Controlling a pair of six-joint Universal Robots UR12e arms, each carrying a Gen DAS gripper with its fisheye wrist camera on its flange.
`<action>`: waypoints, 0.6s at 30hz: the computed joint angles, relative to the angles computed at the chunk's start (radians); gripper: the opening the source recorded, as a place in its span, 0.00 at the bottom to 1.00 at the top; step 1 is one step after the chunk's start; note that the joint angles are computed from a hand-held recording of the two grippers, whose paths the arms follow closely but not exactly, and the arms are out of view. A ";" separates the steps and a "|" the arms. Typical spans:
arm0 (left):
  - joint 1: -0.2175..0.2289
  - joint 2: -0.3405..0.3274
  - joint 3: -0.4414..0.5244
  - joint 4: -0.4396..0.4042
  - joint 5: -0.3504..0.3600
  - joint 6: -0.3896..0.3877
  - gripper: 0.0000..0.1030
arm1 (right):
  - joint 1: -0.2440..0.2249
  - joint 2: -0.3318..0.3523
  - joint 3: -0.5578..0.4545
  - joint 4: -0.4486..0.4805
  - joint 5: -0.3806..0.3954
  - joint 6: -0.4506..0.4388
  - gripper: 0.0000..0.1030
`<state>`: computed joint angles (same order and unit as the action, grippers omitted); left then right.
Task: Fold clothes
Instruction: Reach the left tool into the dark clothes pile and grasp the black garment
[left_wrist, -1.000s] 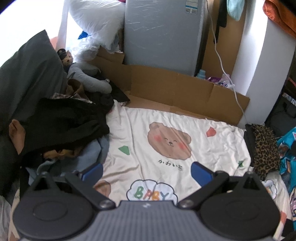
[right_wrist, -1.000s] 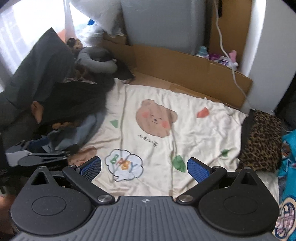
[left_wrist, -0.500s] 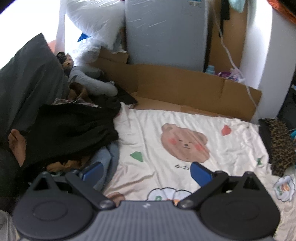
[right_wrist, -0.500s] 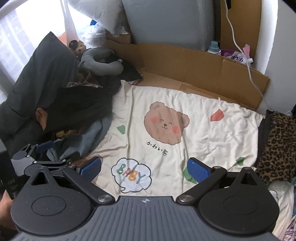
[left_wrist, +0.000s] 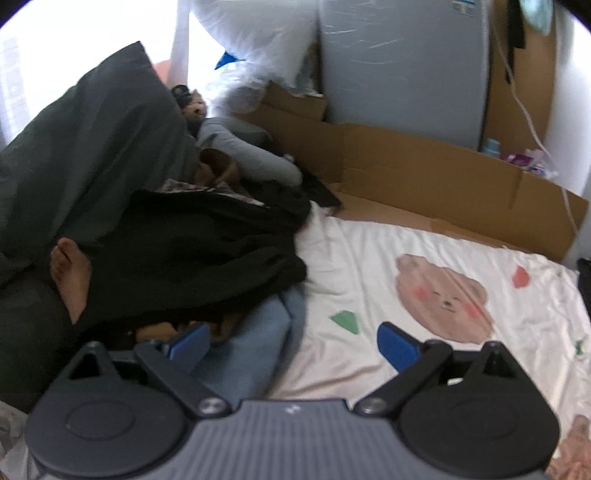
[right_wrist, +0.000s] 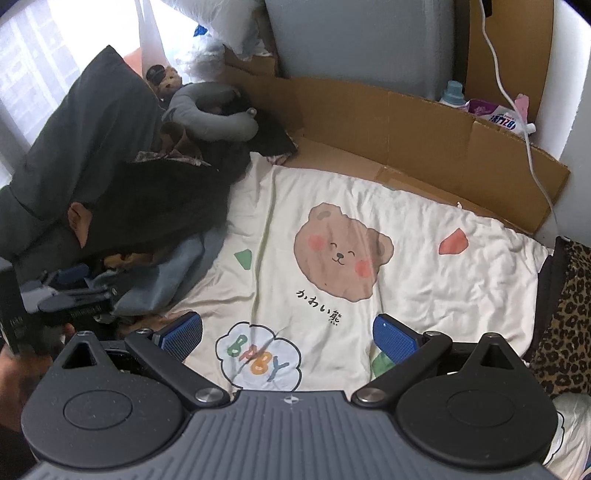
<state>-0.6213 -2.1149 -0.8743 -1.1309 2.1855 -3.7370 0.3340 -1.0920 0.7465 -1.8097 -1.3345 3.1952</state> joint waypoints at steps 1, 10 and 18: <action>0.003 0.001 -0.003 0.002 0.007 -0.001 0.96 | -0.002 0.002 0.003 -0.002 0.004 0.002 0.95; 0.039 0.009 -0.045 0.042 0.084 -0.036 0.95 | -0.016 0.008 0.050 -0.082 0.045 0.026 0.94; 0.070 0.030 -0.122 0.134 0.154 -0.057 0.95 | -0.016 0.004 0.135 -0.262 0.118 -0.010 0.93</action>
